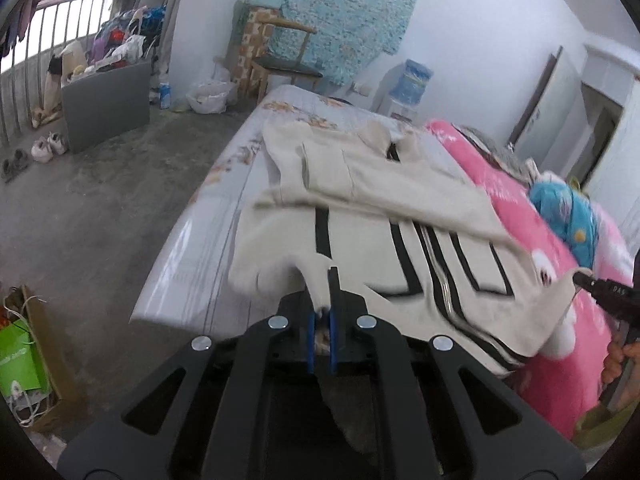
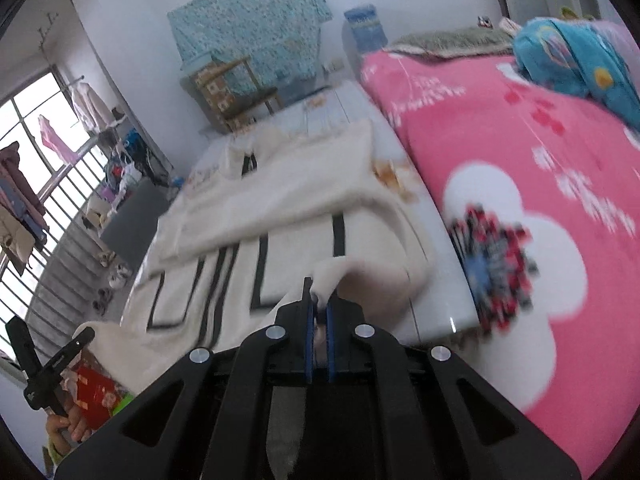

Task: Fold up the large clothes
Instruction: 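Lift the hem with both tools and fold it over toward the collar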

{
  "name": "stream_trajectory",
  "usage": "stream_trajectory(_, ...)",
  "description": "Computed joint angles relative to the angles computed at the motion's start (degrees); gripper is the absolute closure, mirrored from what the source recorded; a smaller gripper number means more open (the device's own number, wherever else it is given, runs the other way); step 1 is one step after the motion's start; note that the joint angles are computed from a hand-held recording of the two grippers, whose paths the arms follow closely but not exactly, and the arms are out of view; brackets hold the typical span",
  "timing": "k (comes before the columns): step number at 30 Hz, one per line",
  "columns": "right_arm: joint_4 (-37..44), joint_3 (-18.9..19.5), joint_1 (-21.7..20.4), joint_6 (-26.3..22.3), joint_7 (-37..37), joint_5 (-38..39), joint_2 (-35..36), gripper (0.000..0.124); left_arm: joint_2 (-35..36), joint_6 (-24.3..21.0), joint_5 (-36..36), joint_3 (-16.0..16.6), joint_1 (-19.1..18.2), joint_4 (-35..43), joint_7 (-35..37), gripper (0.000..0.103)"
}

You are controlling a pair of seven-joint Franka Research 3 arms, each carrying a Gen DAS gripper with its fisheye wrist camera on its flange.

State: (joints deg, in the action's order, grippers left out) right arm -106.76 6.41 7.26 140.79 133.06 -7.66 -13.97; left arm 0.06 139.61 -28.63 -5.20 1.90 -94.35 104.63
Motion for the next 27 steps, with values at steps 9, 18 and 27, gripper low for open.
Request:
stream_trajectory(9,18.9,-5.0,1.4,-0.3,-4.0,2.4,19.1,0.118,20.4,-5.2,13.0,-2.9,0.4,25.3,-12.6,0.094)
stream_trajectory(18,17.0,-9.4,3.2,-0.2,-0.1,-0.8,21.2,0.075,26.1,-3.9,17.8,-5.6,2.8,29.2,-18.3,0.062)
stream_trajectory(27,17.7,-7.7,2.8,-11.0,-6.4,-7.5,20.3,0.076,20.4,-5.9,22.8,-4.2,1.7,20.8,-16.9,0.054)
